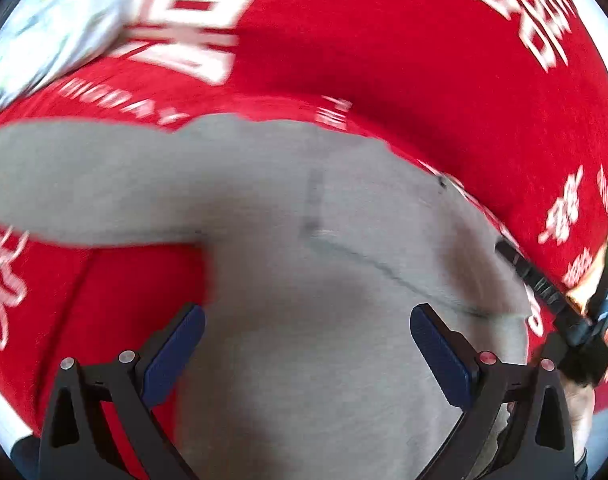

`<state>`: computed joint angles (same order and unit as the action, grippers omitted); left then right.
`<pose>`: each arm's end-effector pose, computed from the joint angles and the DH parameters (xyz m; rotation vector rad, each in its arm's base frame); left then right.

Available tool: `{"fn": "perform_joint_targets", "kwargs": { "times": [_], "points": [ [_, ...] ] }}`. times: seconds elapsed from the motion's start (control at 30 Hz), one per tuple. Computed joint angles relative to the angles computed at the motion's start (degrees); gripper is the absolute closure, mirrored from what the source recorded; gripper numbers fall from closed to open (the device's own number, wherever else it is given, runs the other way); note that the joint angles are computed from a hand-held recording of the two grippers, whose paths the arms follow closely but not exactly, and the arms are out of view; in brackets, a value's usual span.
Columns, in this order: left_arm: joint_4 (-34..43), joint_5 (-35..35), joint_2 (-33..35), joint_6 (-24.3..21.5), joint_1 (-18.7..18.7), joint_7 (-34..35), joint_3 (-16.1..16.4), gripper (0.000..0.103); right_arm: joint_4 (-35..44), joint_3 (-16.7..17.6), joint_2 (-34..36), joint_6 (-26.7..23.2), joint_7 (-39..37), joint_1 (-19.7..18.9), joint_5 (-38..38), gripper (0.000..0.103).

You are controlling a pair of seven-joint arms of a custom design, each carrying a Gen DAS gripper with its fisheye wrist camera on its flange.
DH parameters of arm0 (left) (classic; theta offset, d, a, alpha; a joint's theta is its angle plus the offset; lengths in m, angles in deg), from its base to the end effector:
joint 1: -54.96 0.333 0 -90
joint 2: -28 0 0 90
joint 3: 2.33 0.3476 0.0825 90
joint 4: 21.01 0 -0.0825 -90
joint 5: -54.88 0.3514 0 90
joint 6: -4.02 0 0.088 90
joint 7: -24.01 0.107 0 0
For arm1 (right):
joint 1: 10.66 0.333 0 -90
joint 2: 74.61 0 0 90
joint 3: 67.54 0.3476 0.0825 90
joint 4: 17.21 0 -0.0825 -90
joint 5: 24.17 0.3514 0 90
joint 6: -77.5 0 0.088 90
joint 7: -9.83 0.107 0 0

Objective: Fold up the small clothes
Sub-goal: 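Grasp the other sleeve cuff with the left tool, then fold the held sleeve across the sweater body toward the right tool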

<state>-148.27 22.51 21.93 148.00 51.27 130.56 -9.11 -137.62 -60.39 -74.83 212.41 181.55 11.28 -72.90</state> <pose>0.5026 -0.0903 0.5100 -2.0390 2.2052 -0.8611 0.4777 0.2541 0.4984 -1.4960 2.1979 -0.8530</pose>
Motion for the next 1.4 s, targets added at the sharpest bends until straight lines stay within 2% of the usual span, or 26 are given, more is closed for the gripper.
{"fn": "perform_joint_targets", "kwargs": {
  "times": [0.07,0.17,0.23,0.27,0.3,0.33,0.4,0.5,0.7,0.73,0.77,0.8,0.83,0.87,0.9,0.97,1.03,1.1,1.17,1.2,1.23,1.27,1.3,1.33,1.37,1.4],
  "points": [
    [2.20,3.02,2.29,1.25,-1.50,-2.26,-1.88,0.000,-4.20,-0.77,-2.28,-0.42,0.75,-0.92,1.92,0.025],
    [5.86,9.49,6.76,3.46,-3.22,-7.29,-4.03,0.000,-8.24,-0.97,-3.01,4.37,1.23,-2.05,3.07,0.025],
    [8.81,23.54,10.47,2.29,-4.77,-18.15,-3.89,0.000,-8.76,-0.12,-2.98,4.79,1.63,-2.11,0.22,0.020],
    [9.75,28.60,11.76,1.29,-5.49,-21.61,-3.37,0.000,-8.17,-0.07,-2.53,5.16,0.26,-2.08,0.39,0.020],
    [9.22,32.74,12.03,2.51,-6.03,-23.65,-2.80,0.000,-8.24,-0.14,-2.49,6.41,-0.64,-2.12,-0.08,0.020],
    [7.55,33.70,11.05,5.02,-5.89,-23.22,-2.57,0.000,-7.92,0.07,-1.97,6.60,-0.71,-2.00,-0.63,0.020],
    [6.24,32.93,9.68,5.41,-4.92,-22.46,-2.13,0.000,-7.74,0.12,-1.88,6.40,-0.20,-1.83,-1.37,0.020],
    [3.10,37.57,7.09,7.86,-2.15,-27.74,0.02,0.000,-8.52,-0.26,-2.20,7.98,0.36,-2.09,-1.15,0.019],
    [3.61,23.59,7.80,5.44,9.25,-26.75,6.36,0.000,-8.68,-0.34,-1.93,8.34,0.81,-2.36,-1.93,0.019],
    [3.22,19.79,7.74,5.92,10.63,-24.52,7.49,0.000,-8.77,-0.32,-1.95,8.43,0.97,-2.35,-1.99,0.019],
    [3.67,14.47,7.81,6.79,13.48,-20.70,7.09,0.000,-8.73,-0.30,-1.90,8.39,1.03,-2.34,-2.01,0.019],
    [4.35,13.16,8.01,7.14,14.32,-19.86,7.87,0.000,-8.65,-0.27,-1.86,8.25,1.00,-2.31,-2.03,0.019],
    [5.21,15.88,8.54,7.77,13.66,-22.50,10.65,0.000,-8.67,-0.28,-1.88,8.23,1.00,-2.30,-2.05,0.019],
    [6.56,18.96,9.47,8.04,14.88,-25.43,11.43,0.000,-8.60,-0.25,-1.85,8.02,0.95,-2.28,-2.09,0.019],
    [7.76,18.02,10.52,8.25,17.47,-25.17,10.20,0.000,-8.50,-0.20,-1.80,7.78,0.99,-2.21,-2.10,0.019],
    [12.02,8.41,14.42,4.71,21.96,-21.12,9.76,0.000,-8.38,-0.15,-1.77,7.32,1.08,-2.11,-2.14,0.018],
    [12.95,0.40,15.21,7.28,23.32,-15.09,9.50,0.000,-8.20,-0.07,-1.67,6.69,1.03,-1.98,-2.31,0.018],
    [16.75,-3.19,17.39,3.54,25.83,-11.09,7.62,0.000,-7.85,0.02,-1.46,5.81,0.82,-1.79,-2.34,0.017],
    [19.92,-12.39,19.22,0.00,28.58,-1.55,5.35,0.000,-7.68,0.01,-1.37,5.36,0.67,-1.64,-2.40,0.017],
    [21.36,-14.12,20.17,-1.64,29.07,0.02,5.19,0.001,-7.70,-0.03,-1.40,5.37,0.68,-1.61,-2.44,0.017],
    [21.65,-15.46,20.51,-1.06,29.17,0.62,5.14,0.018,-7.76,-0.06,-1.44,5.41,0.75,-1.59,-2.52,0.017],
    [22.63,-17.88,21.21,-2.54,29.24,1.92,5.78,0.061,-7.79,-0.09,-1.46,5.42,0.77,-1.59,-2.56,0.017],
    [24.85,-19.42,23.19,-7.22,31.22,1.51,4.94,0.090,-7.78,-0.09,-1.46,5.38,0.74,-1.57,-2.56,0.017],
    [26.22,-20.22,24.85,-9.99,32.86,0.05,3.78,0.093,-7.76,-0.08,-1.47,5.28,0.70,-1.54,-2.58,0.017],
    [25.59,-24.90,24.88,-10.69,33.22,2.00,4.50,0.093,-7.73,-0.06,-1.46,5.19,0.72,-1.50,-2.63,0.017],
    [24.03,-26.06,23.76,-9.67,33.22,2.90,4.68,0.093,-7.73,-0.07,-1.46,5.19,0.72,-1.50,-2.63,0.017]
  ]
}}
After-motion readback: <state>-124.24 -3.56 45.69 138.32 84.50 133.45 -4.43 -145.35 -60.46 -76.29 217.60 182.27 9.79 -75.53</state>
